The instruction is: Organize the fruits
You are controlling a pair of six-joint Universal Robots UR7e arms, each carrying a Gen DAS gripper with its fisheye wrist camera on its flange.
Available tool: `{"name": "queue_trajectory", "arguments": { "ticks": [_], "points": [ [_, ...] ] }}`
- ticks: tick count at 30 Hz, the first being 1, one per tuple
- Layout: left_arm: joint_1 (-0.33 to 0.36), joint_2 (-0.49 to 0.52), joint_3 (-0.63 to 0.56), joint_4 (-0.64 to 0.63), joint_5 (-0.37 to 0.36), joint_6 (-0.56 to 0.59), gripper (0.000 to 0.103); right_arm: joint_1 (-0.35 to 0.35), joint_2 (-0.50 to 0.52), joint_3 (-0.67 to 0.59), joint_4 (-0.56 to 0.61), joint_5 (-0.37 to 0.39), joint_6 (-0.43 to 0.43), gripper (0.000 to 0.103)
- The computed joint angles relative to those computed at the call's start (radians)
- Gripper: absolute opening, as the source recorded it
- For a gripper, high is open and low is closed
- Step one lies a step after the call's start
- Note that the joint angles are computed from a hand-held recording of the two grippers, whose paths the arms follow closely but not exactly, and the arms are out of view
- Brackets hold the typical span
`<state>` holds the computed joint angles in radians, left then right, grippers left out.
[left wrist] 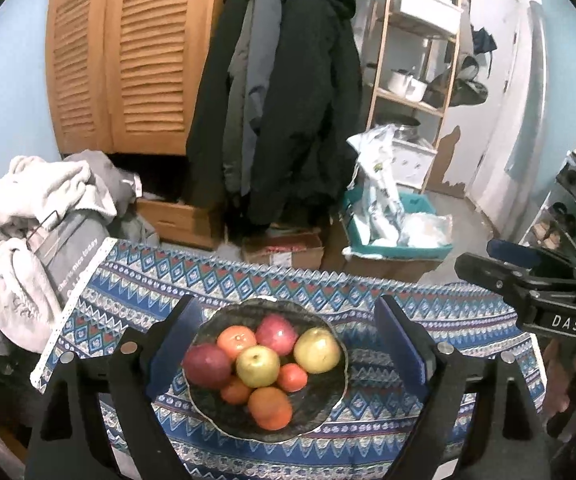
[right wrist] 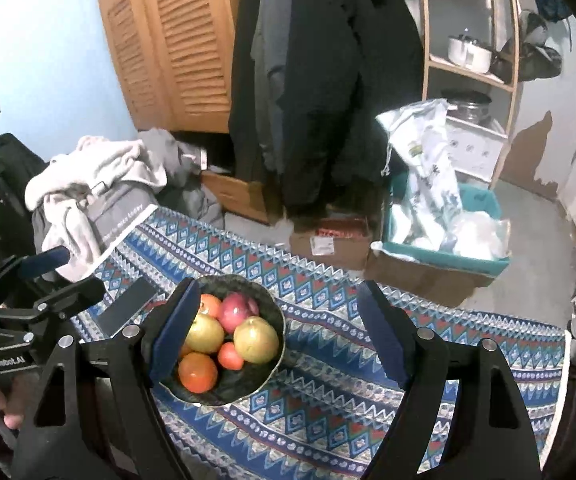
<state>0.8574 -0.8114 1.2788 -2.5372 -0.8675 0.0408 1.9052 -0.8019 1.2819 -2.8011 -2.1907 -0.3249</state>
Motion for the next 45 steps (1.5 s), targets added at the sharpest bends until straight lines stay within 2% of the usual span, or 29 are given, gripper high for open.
{"name": "queue_trajectory", "arguments": {
  "ticks": [2, 6, 13, 20, 23, 29, 45],
  "points": [
    [-0.010, -0.002, 0.006, -0.023, 0.005, 0.010, 0.099, 0.003, -0.012, 0.012, -0.014, 0.001, -0.005, 0.083],
    [-0.029, -0.003, 0.008, -0.061, 0.016, 0.033, 0.102, 0.005, -0.034, 0.037, -0.043, 0.006, -0.014, 0.083],
    [-0.046, -0.004, 0.017, -0.099, 0.020, 0.053, 0.102, -0.001, -0.061, 0.069, -0.052, 0.004, 0.003, 0.083],
    [-0.051, 0.006, 0.009, -0.083, 0.017, 0.031, 0.103, -0.007, -0.082, 0.094, -0.065, 0.006, 0.007, 0.083],
    [-0.058, 0.013, 0.009, -0.093, 0.040, 0.044, 0.103, -0.010, -0.088, 0.100, -0.065, 0.007, 0.008, 0.084],
    [-0.066, 0.024, 0.010, -0.111, 0.067, 0.074, 0.103, -0.014, -0.095, 0.107, -0.067, 0.010, 0.016, 0.083],
    [-0.068, 0.034, -0.003, -0.090, 0.074, 0.073, 0.103, -0.017, -0.093, 0.106, -0.054, 0.010, 0.021, 0.083]
  ]
}}
